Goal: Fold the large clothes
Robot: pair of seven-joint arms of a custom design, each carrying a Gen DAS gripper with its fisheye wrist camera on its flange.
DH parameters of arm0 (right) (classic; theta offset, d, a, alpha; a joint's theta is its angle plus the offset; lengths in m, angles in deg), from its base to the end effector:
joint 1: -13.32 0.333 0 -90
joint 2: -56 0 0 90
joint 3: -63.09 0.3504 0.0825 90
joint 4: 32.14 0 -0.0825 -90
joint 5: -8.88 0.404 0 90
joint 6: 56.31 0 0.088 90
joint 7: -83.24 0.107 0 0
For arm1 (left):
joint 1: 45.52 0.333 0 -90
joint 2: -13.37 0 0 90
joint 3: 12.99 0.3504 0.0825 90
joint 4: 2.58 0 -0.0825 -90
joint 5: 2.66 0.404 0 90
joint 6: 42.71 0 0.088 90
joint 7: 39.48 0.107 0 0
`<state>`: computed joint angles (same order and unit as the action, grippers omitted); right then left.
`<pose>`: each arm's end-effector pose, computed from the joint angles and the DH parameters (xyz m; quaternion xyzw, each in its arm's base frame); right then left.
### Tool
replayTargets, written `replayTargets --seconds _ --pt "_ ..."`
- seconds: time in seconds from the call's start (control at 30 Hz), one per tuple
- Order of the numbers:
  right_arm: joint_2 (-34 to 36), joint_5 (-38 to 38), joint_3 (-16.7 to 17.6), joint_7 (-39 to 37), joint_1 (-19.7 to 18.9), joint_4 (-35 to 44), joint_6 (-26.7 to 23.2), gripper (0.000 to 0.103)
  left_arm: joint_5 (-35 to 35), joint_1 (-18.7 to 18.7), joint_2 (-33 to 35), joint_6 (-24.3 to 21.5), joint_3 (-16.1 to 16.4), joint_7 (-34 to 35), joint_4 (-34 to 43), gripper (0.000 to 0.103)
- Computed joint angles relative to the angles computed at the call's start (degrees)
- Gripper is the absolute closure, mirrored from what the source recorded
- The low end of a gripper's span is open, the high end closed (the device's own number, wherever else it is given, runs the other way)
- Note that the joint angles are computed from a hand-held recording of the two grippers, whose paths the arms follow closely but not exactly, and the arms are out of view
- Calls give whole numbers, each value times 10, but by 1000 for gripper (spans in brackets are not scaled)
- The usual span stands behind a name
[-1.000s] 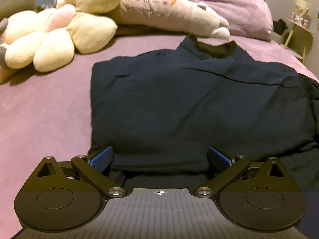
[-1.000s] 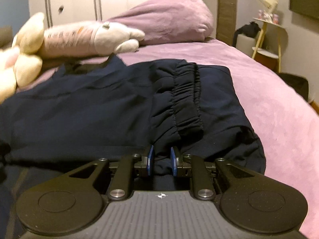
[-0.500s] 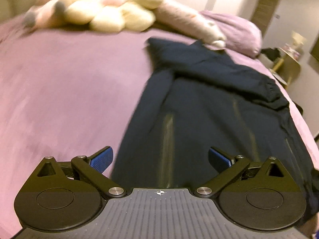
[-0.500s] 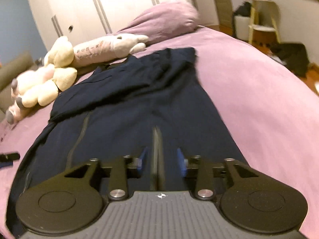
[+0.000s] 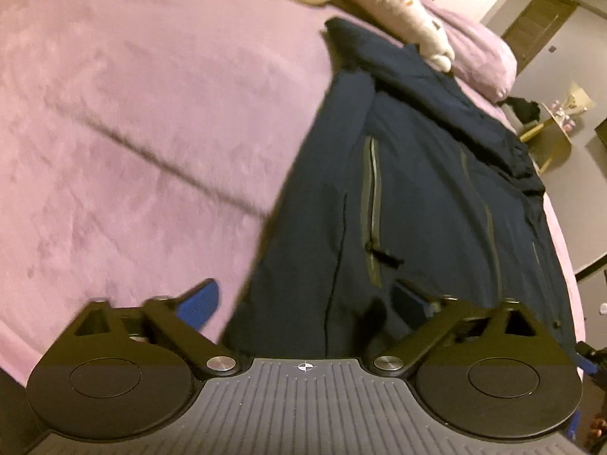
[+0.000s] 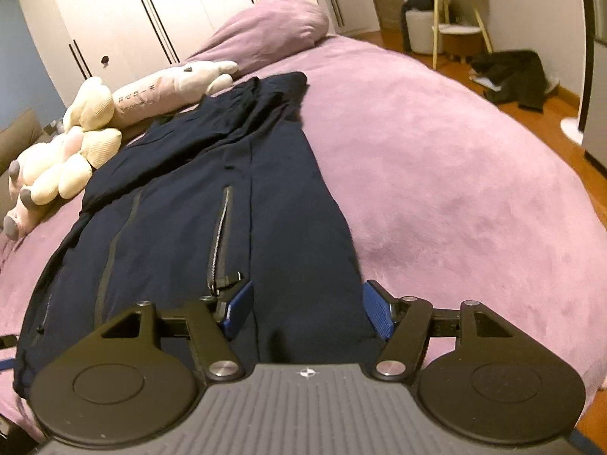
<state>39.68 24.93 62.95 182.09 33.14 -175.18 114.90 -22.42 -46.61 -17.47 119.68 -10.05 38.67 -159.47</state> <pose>0.4680 0.1466 0.5002 -0.6300 0.6763 -0.1294 0.3591 0.3983 0.0310 0.4679 -0.8219 0.4677 -0.3065 0.1088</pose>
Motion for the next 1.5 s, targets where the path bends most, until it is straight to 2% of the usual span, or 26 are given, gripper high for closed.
replayTargets --seconds 0.07,0.2,0.33,0.37,0.4,0.43,0.47,0.53,0.6,0.67,0.73,0.77,0.8,0.83,0.87,0.93,1.0,1.1,1.2,1.33,1.43,1.5 --pt "-2 36 -32 -30 25 5 -27 39 -11 -12 3 -13 14 12 3 17" --pt "3 111 -56 -71 36 19 -80 39 -41 -31 1 -18 40 48 2 21" --pt "7 229 -84 -158 55 31 -133 37 -64 -30 4 -48 52 80 14 38" --pt "7 239 -81 -172 51 31 -136 37 -71 -30 5 -55 53 88 18 44" --pt "7 244 -77 -180 46 33 -141 42 -79 -32 3 -63 57 101 20 47" --pt "7 247 -72 -183 38 34 -146 59 -85 -30 1 -71 59 111 23 53" --pt "8 267 -75 -198 37 38 -160 66 -94 -31 -1 -76 62 121 25 59" --pt "7 318 -81 -230 36 42 -179 72 -134 -42 -7 -81 78 150 25 63" --pt "6 353 -79 -258 31 46 -192 72 -170 -49 -11 -81 88 174 24 64" --pt "11 354 -69 -260 17 54 -210 69 -176 -36 -4 -89 76 176 27 49" --pt "19 341 -54 -253 1 63 -226 62 -169 -21 6 -98 60 170 32 49" --pt "23 329 -44 -246 -8 67 -234 62 -169 -17 8 -100 55 171 34 49" --pt "25 320 -36 -242 -14 70 -238 62 -171 -14 9 -100 52 171 35 53" --pt "27 309 -28 -235 -20 73 -237 64 -177 -13 11 -100 52 170 36 66" --pt "28 287 -19 -220 -26 75 -235 68 -184 -13 12 -103 54 171 39 73" --pt "27 280 -13 -213 -27 82 -235 79 -202 -10 13 -115 55 157 48 80" --pt "24 335 -23 -250 -14 90 -233 82 -224 -16 7 -115 58 166 59 81" --pt "33 426 -33 -298 -3 121 -231 82 -281 -43 9 -88 75 213 93 83" --pt "69 493 -32 -318 -10 176 -236 82 -327 -52 52 -61 80 235 152 83" --pt "153 528 -10 -277 -36 275 -219 82 -347 -30 155 -8 54 222 244 85" --pt "230 466 13 -180 -48 354 -171 82 -323 7 237 28 19 151 303 87" --pt "287 407 18 -91 -49 409 -153 82 -250 35 285 43 -5 69 331 89"
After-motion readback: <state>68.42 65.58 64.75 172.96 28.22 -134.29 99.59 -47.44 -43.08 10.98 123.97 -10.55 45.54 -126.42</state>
